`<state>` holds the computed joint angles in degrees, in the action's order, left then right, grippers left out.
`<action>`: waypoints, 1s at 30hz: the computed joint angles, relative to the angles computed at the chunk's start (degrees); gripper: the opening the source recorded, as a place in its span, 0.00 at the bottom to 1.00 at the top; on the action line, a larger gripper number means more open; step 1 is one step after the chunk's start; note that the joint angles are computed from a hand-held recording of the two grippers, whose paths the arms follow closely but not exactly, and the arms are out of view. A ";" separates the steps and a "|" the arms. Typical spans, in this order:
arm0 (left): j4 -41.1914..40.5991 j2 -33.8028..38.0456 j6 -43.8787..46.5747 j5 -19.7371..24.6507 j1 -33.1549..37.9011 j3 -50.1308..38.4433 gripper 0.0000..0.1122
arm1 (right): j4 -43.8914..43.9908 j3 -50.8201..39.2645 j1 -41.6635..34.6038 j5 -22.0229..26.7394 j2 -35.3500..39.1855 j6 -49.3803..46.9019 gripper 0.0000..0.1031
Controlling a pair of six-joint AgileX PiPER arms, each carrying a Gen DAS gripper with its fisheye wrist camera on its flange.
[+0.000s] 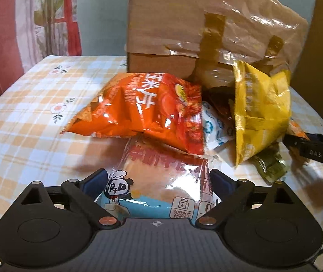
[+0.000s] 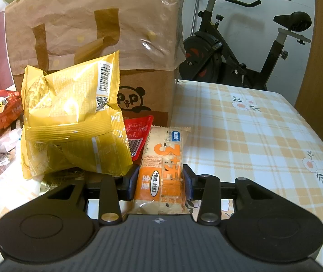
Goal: Organize snacks
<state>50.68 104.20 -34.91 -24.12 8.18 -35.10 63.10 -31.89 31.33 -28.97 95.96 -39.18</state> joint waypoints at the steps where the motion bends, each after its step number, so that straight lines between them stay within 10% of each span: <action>1: -0.88 -0.04 1.19 -0.17 -0.21 0.28 0.88 | 0.00 0.00 0.00 0.00 0.00 0.00 0.41; 10: -7.09 0.85 10.50 -3.24 -0.08 2.16 0.81 | -0.37 0.05 -0.12 0.10 -0.01 0.38 0.41; 24: 10.09 -4.16 -5.69 -7.73 3.68 4.72 0.72 | -4.15 0.58 -1.17 0.57 0.10 4.45 0.39; 30: 14.69 -5.89 -10.32 -9.06 4.81 5.08 0.72 | 10.88 0.60 1.26 -0.23 -3.67 -7.17 0.39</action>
